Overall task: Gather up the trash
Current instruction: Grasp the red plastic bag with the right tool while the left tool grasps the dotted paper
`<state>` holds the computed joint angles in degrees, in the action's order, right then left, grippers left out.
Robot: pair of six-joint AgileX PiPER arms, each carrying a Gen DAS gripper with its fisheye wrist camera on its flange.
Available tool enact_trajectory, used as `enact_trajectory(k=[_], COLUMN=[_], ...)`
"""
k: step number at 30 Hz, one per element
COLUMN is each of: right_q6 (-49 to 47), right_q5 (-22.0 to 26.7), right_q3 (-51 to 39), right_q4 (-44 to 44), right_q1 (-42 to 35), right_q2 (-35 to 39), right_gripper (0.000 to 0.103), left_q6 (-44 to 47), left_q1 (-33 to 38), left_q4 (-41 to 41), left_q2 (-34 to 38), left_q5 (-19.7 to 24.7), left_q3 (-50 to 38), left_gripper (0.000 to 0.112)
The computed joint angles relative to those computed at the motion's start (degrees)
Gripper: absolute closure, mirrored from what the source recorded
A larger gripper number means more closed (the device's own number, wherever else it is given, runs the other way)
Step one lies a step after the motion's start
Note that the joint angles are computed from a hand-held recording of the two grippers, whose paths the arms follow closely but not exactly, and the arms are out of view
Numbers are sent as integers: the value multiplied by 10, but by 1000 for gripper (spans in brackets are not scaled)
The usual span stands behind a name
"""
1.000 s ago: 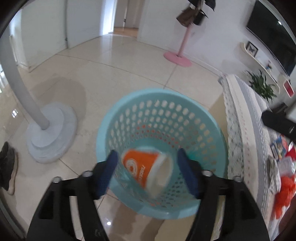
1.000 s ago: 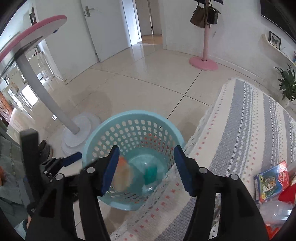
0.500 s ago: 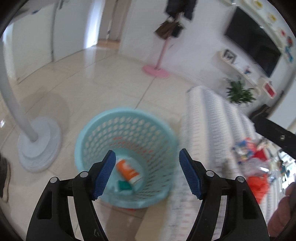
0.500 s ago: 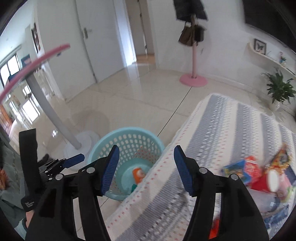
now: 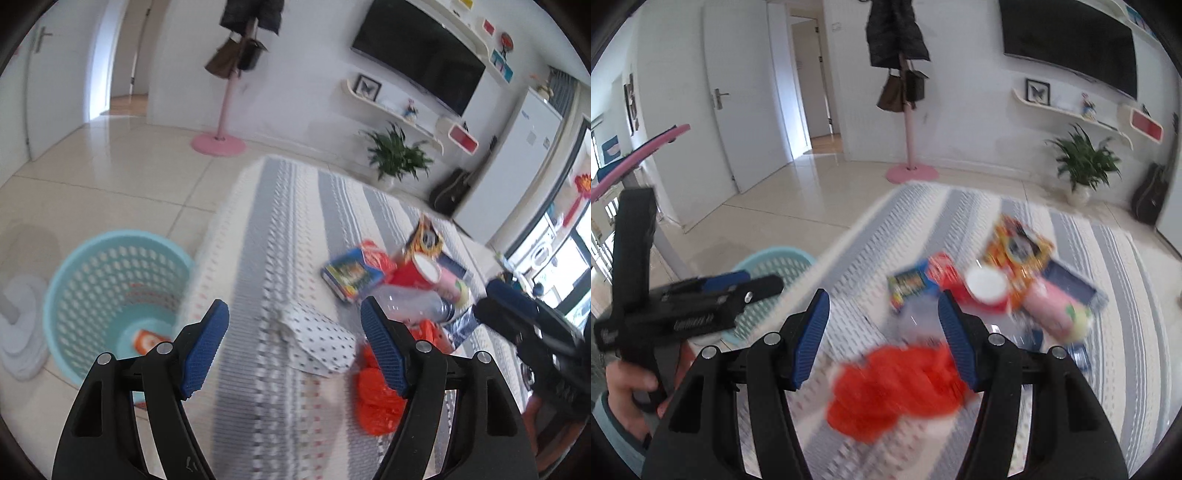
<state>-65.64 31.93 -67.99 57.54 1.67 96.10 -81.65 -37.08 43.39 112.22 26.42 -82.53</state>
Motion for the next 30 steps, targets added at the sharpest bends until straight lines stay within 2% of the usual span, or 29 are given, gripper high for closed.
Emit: enact_trajectory(k=[2, 5, 8, 14, 15, 16, 20, 23, 25, 28, 30], right_q6=[-62, -142, -210, -275, -280, -283, -232, -199, -184, -156, -147], right_q5=[-4, -4, -22, -48, -52, -60, -69, -89, -80, -75, -71], right_q3=[36, 78, 108, 114, 113, 111, 87, 78, 68, 55, 50], right_q4=[47, 105, 149, 201, 205, 208, 178, 156, 145, 119, 109], right_q1=[-22, -43, -41, -12, -6, 1, 15, 24, 21, 22, 24], right_q2=[-1, 0, 4, 30, 35, 43, 85, 110, 116, 127, 132], right_gripper=[45, 45, 45, 45, 45, 45, 45, 44, 44, 45, 52], left_q6=[2, -16, 31, 126, 121, 113, 129, 131, 144, 133, 133], left_q1=[1, -5, -4, 10, 11, 13, 27, 27, 23, 8, 1], left_q4=[-9, -8, -53, -136, -136, -131, -172, -171, -175, -145, -134], left_q2=[31, 69, 99, 144, 149, 149, 160, 162, 173, 195, 208], left_q5=[-12, -4, 12, 33, 29, 12, -38, -50, -34, 21, 48], left_q3=[-21, -50, -84, -137, -138, -129, -108, -109, -128, -173, -198], left_gripper=[40, 42, 42, 42, 45, 54, 55, 55, 55, 57, 60])
